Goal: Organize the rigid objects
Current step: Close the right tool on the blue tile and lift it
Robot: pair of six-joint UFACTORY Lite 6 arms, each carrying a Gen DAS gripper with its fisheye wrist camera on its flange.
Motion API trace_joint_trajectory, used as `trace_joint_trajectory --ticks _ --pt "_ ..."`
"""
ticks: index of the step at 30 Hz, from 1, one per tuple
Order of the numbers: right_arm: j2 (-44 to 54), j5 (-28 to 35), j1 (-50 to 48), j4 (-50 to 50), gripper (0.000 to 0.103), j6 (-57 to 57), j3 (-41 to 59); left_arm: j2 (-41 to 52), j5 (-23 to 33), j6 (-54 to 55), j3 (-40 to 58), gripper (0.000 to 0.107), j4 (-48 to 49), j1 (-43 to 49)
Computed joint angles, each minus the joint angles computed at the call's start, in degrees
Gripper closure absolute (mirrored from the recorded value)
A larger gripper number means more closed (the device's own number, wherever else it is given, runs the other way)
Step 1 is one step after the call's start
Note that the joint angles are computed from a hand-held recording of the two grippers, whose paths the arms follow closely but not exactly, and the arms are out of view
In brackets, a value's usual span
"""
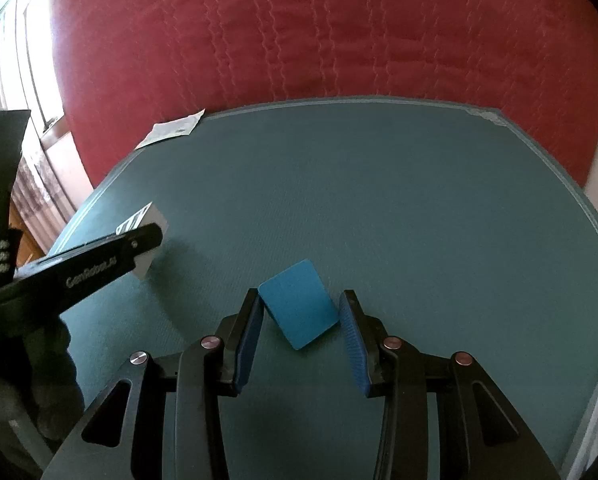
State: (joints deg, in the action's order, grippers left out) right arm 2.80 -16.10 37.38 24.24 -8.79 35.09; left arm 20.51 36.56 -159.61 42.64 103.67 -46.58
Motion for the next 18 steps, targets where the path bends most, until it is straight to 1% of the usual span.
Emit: trace_joint_trajectory --ticks 3,10,18 --pt "-0.62 -0.71 0.51 -0.02 0.062 0.39 -1.00 0.04 1.29 1.93 0.69 0.075 -1.88 -1.38" --pt "-1.93 -1.64 -0.07 -3.95 0.062 4.91 -2.98 -0.23 3.21 4.62 1.34 0.075 -4.16 -4.14" --pt "-3.82 -2.30 0.13 -4.46 0.062 6.54 -4.79 -0.40 5.29 7.01 2.25 0.075 -6.18 -7.54"
